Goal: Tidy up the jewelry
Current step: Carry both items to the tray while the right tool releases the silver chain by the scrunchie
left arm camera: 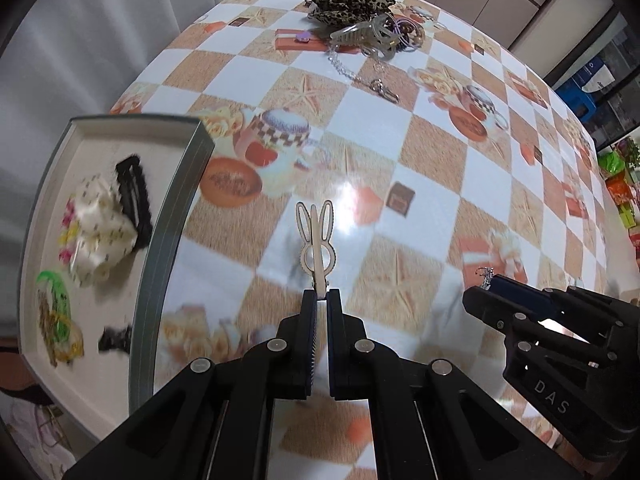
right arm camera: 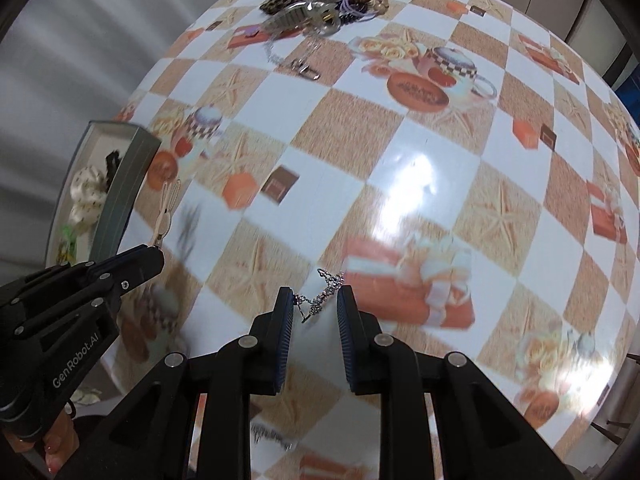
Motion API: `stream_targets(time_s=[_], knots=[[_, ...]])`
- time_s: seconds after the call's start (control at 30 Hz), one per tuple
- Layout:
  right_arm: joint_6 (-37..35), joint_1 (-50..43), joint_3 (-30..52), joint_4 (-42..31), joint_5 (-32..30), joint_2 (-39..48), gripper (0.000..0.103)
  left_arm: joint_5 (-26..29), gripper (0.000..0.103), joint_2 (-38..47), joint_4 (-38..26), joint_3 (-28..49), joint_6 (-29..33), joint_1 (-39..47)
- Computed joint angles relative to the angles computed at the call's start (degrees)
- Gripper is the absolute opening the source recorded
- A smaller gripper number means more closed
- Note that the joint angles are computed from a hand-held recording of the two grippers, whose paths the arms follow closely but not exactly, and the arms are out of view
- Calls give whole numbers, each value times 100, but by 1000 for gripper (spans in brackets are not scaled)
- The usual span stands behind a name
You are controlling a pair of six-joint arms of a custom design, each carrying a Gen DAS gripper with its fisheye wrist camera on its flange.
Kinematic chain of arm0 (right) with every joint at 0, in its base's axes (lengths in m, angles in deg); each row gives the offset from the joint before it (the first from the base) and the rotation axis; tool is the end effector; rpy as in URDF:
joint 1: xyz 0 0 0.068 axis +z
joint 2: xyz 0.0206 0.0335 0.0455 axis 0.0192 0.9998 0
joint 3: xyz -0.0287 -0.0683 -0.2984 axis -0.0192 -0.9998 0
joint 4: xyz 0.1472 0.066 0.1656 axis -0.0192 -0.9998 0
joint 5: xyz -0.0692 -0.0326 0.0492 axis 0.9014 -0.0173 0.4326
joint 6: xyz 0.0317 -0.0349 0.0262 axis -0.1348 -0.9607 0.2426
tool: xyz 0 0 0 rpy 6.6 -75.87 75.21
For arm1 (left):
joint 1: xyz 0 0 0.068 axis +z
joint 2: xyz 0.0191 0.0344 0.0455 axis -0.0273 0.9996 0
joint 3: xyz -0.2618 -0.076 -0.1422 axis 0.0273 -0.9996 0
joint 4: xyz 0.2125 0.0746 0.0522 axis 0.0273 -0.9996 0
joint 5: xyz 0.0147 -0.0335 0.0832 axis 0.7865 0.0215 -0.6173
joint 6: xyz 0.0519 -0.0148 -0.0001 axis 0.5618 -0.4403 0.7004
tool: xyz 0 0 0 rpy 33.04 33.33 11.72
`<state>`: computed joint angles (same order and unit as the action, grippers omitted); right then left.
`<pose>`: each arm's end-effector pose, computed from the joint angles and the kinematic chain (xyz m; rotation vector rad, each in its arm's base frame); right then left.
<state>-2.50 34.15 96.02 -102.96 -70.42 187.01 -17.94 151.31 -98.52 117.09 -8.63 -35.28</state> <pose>0.2267 0.1445 0.1503 0.6809 2.8673 0.1468 0.3355 -0.2308 0.1797 0.9165 2.8767 -0.3001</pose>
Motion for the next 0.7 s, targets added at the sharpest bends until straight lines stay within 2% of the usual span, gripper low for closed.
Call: stream_targets(time_s=[0.27, 0.7], knots=[[312, 374, 64, -383, -103, -322, 24, -70, 9, -718, -46, -731, 58, 139], [776, 957, 181, -848, -37, -732, 24, -112, 9, -1652, -239, -1355, 155, 357]])
